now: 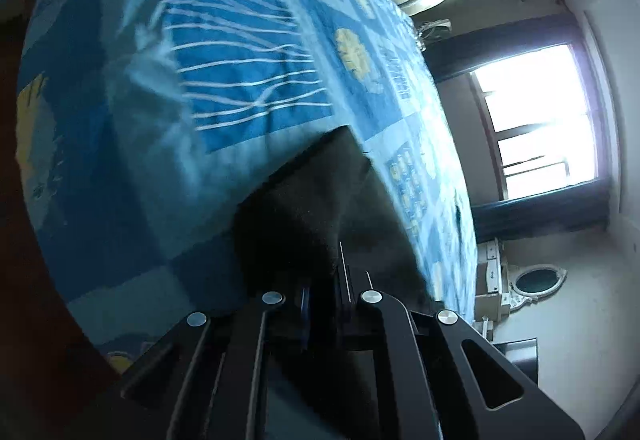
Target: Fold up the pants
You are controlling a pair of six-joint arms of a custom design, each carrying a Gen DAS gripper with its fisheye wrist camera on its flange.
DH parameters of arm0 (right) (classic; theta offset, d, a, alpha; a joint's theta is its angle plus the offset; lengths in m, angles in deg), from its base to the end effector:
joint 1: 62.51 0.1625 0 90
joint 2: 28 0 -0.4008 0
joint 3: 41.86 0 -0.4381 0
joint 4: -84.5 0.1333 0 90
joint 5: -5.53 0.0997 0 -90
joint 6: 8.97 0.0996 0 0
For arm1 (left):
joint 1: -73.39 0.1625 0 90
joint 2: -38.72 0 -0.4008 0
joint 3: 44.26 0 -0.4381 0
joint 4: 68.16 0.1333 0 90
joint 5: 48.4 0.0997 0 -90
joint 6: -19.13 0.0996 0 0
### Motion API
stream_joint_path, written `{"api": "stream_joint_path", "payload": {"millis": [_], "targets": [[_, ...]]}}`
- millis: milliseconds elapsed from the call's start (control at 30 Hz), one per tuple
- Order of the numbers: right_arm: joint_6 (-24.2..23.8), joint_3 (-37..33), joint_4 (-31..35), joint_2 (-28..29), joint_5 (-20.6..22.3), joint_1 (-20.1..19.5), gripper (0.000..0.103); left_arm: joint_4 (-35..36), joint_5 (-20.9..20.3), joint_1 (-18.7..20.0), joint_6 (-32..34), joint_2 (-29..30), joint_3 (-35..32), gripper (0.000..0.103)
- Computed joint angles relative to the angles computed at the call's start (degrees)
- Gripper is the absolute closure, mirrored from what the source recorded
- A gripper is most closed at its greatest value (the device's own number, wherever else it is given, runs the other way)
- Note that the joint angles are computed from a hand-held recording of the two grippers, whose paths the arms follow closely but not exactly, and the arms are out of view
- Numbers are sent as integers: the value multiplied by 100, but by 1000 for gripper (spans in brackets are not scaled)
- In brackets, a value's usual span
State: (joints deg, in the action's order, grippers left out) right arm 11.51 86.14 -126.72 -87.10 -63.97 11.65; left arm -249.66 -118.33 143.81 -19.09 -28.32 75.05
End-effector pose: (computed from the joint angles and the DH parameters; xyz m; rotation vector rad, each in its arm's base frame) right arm 0.0258 -0.5253 0.1196 0.5681 2.4444 -1.2085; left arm -0.0302 -0.5845 0.1756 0.6467 -2.8171 1.1467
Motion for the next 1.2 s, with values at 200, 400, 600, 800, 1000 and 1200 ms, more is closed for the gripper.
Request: {"api": "stream_joint_path", "payload": {"millis": [200, 400, 600, 800, 1000, 1200], "targets": [[186, 82, 309, -30, -170, -118, 90, -147, -657, 374, 267, 125, -4, 90], [-308, 333, 343, -637, -771, 176, 44, -230, -665, 350, 194, -173, 186, 18], [-1108, 10, 656, -1304, -1453, 477, 40, 45, -50, -21, 404, -219, 49, 17], [-2113, -2321, 2626, -812, -2932, 798, 39, 543, 417, -277, 1110, 426, -700, 17], [-3036, -5120, 4298, 757, -5093, 1049, 39, 570, 740, -389, 1644, 885, -1063, 17], [-2908, -7039, 5536, 2050, -6233, 975, 39, 514, 790, -339, 1915, 1038, -1107, 15]]}}
